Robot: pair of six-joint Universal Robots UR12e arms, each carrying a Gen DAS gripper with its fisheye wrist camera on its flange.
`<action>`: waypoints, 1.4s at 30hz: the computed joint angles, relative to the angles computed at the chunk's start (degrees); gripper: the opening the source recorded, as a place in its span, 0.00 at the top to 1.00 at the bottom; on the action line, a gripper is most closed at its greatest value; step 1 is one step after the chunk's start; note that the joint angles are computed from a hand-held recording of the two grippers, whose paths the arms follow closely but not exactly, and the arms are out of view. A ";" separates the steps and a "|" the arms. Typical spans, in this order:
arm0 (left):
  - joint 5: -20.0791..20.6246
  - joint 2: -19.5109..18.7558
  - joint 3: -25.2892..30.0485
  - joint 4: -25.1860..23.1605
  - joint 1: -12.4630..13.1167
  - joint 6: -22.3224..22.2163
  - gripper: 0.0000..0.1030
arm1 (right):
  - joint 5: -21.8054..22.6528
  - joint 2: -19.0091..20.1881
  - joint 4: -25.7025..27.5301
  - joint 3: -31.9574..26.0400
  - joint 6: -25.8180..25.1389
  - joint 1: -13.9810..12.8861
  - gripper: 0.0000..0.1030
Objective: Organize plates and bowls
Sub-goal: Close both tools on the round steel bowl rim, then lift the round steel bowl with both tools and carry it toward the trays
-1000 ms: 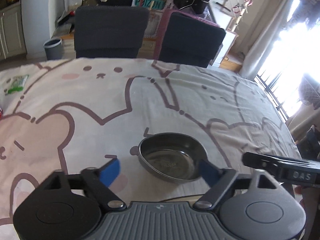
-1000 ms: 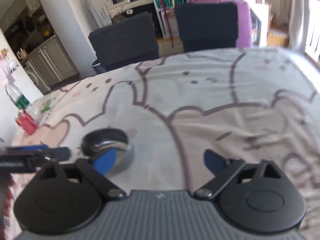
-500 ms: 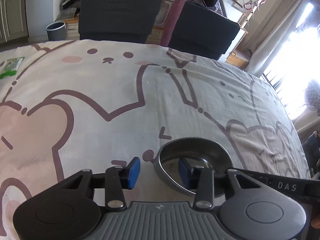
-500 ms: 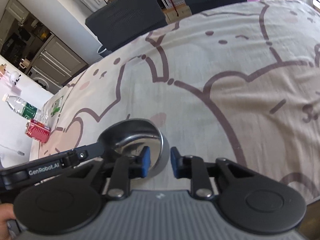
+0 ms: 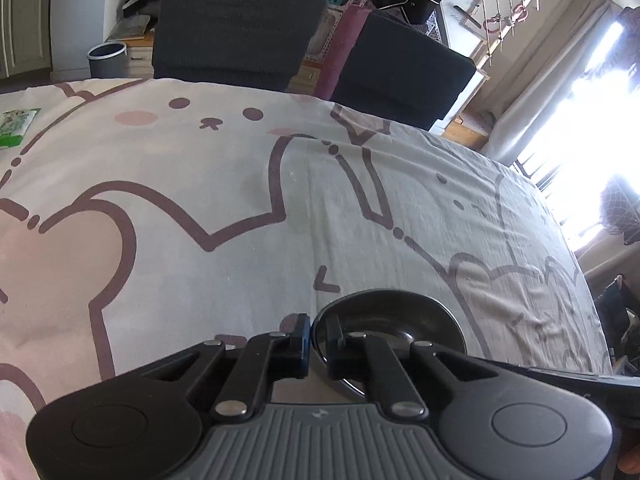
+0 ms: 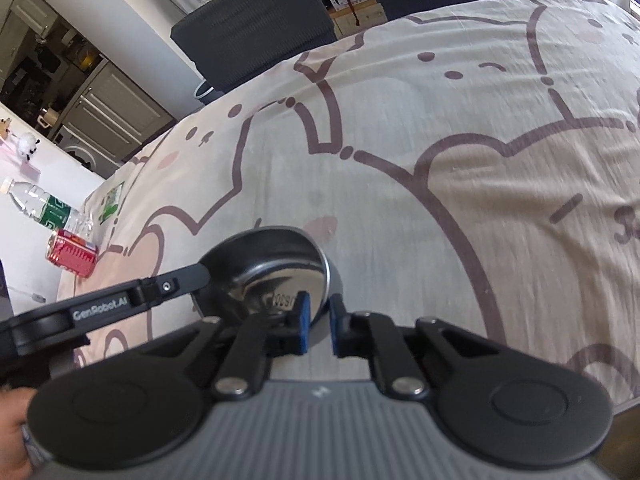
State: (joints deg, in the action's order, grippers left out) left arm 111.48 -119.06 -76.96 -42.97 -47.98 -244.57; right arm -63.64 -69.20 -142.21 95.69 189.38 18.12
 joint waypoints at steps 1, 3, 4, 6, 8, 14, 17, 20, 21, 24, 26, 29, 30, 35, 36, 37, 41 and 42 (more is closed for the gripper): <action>-0.05 0.03 0.05 -0.13 -0.03 -0.02 0.92 | -0.13 -0.09 -0.07 0.02 -0.21 -0.03 0.89; 0.24 0.17 0.04 -0.02 -0.15 -0.12 0.92 | 0.02 -0.28 -0.47 0.23 -0.40 -0.15 0.90; 0.42 0.24 0.05 0.15 -0.21 -0.16 0.92 | 0.25 -0.31 -0.65 0.29 -0.37 -0.23 0.90; 1.18 0.35 0.19 0.59 -0.46 -0.35 0.92 | 0.72 -0.61 -1.30 0.57 -0.45 -0.45 0.90; 2.30 0.37 0.58 1.08 -0.86 -0.42 0.92 | 0.93 -0.99 -2.40 0.98 -0.41 -0.63 0.90; 4.10 0.30 1.75 4.61 -2.35 0.95 0.92 | 1.86 -3.15 -6.61 3.10 0.27 -1.94 0.90; 4.69 0.05 2.62 6.35 -3.25 2.13 0.92 | 2.72 -4.69 -8.78 4.56 0.50 -3.10 0.90; 5.10 -0.44 3.71 7.77 -4.06 2.75 0.92 | 3.69 -6.42 -11.20 6.35 0.87 -4.35 0.91; 5.15 -0.64 4.07 8.29 -4.30 3.01 0.92 | 4.05 -7.11 -12.25 7.12 1.14 -4.85 0.91; 5.07 -1.32 5.25 9.63 -4.97 3.61 0.92 | 4.92 -8.98 -13.97 9.04 0.94 -6.20 0.91; 4.89 -2.05 6.48 9.83 -5.37 4.31 0.92 | 4.95 -10.03 -14.56 10.06 0.88 -6.67 0.91; 4.25 -3.12 8.15 10.36 -5.86 5.20 0.92 | 5.42 -11.73 -14.81 11.66 0.10 -8.14 0.91; 3.91 -3.53 8.76 10.61 -5.98 5.58 0.92 | 5.50 -12.21 -14.94 12.13 -0.17 -8.59 0.91; 1.64 -5.72 11.85 11.43 -6.51 7.82 0.92 | 6.14 -14.80 -14.73 14.85 -0.93 -11.21 0.90; 1.19 -6.21 12.60 11.25 -6.61 8.24 0.92 | 6.26 -15.34 -14.30 15.34 -1.21 -11.71 0.90; 0.75 -6.65 13.29 11.01 -6.68 8.63 0.92 | 6.41 -15.87 -14.04 15.89 -1.59 -12.29 0.90; -1.01 -8.49 16.06 9.77 -7.09 9.77 0.92 | 6.90 -17.66 -13.55 17.81 -3.47 -14.24 0.90; -1.61 -8.90 16.65 9.58 -7.12 9.79 0.92 | 6.91 -17.98 -13.39 18.13 -4.05 -14.62 0.90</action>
State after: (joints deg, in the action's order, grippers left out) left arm 109.87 -127.96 -60.31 -33.39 -55.11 -234.78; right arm -56.73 -87.18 -155.59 113.82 185.34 3.50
